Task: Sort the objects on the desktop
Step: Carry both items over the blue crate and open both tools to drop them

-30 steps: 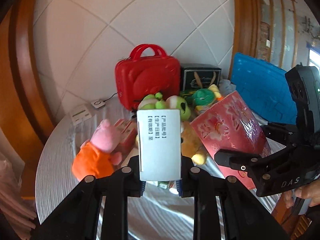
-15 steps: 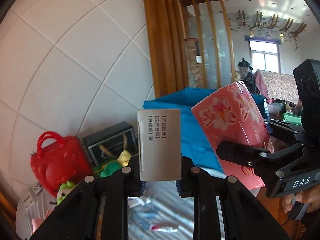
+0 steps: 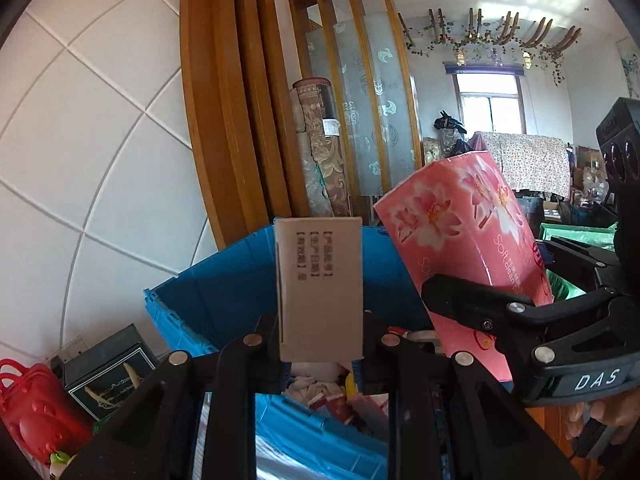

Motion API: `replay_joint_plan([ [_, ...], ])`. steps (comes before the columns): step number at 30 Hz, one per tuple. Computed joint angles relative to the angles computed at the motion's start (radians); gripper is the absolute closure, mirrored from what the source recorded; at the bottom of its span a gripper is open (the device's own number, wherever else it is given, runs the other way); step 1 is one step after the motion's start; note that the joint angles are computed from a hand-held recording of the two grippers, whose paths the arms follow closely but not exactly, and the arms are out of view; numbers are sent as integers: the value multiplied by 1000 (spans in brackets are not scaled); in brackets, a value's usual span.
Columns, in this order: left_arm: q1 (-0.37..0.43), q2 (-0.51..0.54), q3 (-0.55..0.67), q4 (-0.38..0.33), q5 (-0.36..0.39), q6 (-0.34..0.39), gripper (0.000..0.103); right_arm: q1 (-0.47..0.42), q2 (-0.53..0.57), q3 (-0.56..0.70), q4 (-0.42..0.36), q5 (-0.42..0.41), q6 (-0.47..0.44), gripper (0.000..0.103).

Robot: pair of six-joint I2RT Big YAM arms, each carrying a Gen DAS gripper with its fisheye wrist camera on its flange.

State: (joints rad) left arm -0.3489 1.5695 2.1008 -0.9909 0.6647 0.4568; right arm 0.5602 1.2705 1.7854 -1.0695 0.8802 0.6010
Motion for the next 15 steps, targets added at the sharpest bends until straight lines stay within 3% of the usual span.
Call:
replay_joint_plan([
  [3, -60, 45, 64, 6, -113, -19, 80, -78, -17, -14, 4, -47, -11, 12],
  [5, -95, 96, 143, -40, -207, 1, 77, -154, -6, 1, -14, -101, -4, 11],
  [6, -109, 110, 161, -32, -250, -5, 66, -182, 1, 10, -27, -128, 8, 10],
  [7, -120, 114, 160, -11, -291, -21, 48, -200, -4, -2, -19, -146, 18, 10],
  [9, -127, 108, 141, 45, -351, -63, 22, -222, -24, -26, 6, -146, 24, 4],
  [10, -123, 92, 109, 91, -358, -83, 17, -219, -31, -30, 7, -126, 27, 2],
  [12, -116, 75, 72, 144, -362, -105, 15, -204, -47, -46, 7, -87, 39, 0],
  [15, -105, 71, 62, 149, -372, -112, 15, -203, -71, -73, 24, -92, 60, 0],
])
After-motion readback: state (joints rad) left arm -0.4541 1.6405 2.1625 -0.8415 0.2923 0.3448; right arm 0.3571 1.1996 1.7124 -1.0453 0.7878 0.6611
